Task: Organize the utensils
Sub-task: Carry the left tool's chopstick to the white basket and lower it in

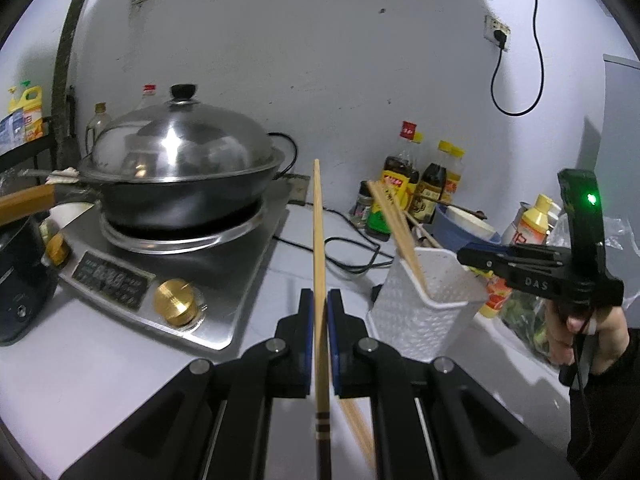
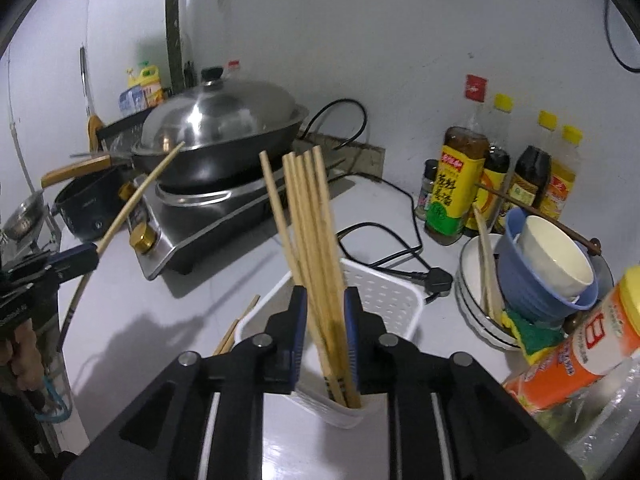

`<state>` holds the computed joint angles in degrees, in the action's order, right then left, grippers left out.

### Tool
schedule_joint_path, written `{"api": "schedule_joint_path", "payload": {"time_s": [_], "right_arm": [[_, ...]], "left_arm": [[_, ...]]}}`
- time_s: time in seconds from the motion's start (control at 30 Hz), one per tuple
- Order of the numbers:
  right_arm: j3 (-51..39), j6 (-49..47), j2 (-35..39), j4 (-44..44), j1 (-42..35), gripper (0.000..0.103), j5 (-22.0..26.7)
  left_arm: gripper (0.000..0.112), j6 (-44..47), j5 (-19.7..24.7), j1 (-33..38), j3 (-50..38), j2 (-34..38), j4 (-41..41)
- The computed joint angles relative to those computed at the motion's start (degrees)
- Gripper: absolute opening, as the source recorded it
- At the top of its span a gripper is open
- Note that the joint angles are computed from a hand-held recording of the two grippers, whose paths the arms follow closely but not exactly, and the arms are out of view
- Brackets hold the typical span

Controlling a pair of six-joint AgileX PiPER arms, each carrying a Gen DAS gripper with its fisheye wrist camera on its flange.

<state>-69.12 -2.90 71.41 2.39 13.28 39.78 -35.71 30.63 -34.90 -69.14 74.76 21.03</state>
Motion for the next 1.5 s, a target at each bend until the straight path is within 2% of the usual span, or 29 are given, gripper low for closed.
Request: {"api": "schedule_joint_path", "payload": {"time_s": [0.17, 0.37, 0.53, 0.6, 0.83, 0.93, 1.13, 1.33, 1.47, 1.5], "right_arm": [[2.9, -11.3, -3.8, 11.7, -8.2, 0.022, -0.3], [6.5, -28.1, -6.1, 29.5, -19.8, 0.028, 1.2], [8.7, -37.9, -5.8, 40.0, -26.3, 0.03, 3.3], [9.3, -41.3, -5.5, 43.4, -28.4, 0.03, 4.2], [11.0, -50.8, -4.0, 53.6, -35.3, 0.03, 7.7], [11.6, -52.9, -3.6, 56.2, -37.2, 0.03, 8.6], [12.6, -54.7, -3.6, 57.7, -38.6, 0.031, 8.8], [12.9, -54.9, -3.7, 57.2, -37.6, 0.031, 8.3], [13.1, -54.2, -3.7, 56.1, -36.2, 0.031, 7.2], [13.3, -54.1, -3.9, 56.0, -35.9, 0.031, 6.8]], "left_arm": [[0.006, 0.6, 0.1, -3.0, -8.0, 6.6, -1.4], [0.006, 5.2, 0.6, -3.1, -21.8, 17.5, -10.1], [0.006, -2.5, 4.8, -4.0, -33.6, 27.1, -8.5], [0.006, -5.8, 5.0, -4.0, -36.7, 30.0, -8.6], [0.006, -18.9, 7.4, -5.6, -46.1, 36.9, -0.2], [0.006, -26.7, 8.7, -7.0, -48.1, 39.0, 6.1], [0.006, -31.0, 11.9, -8.8, -51.3, 43.1, 8.6], [0.007, -28.6, 10.2, -8.7, -48.8, 43.0, 5.8], [0.02, -24.7, 8.6, -8.3, -47.4, 42.1, 2.4], [0.028, -23.5, 8.6, -8.3, -47.3, 41.9, 1.5]]}}
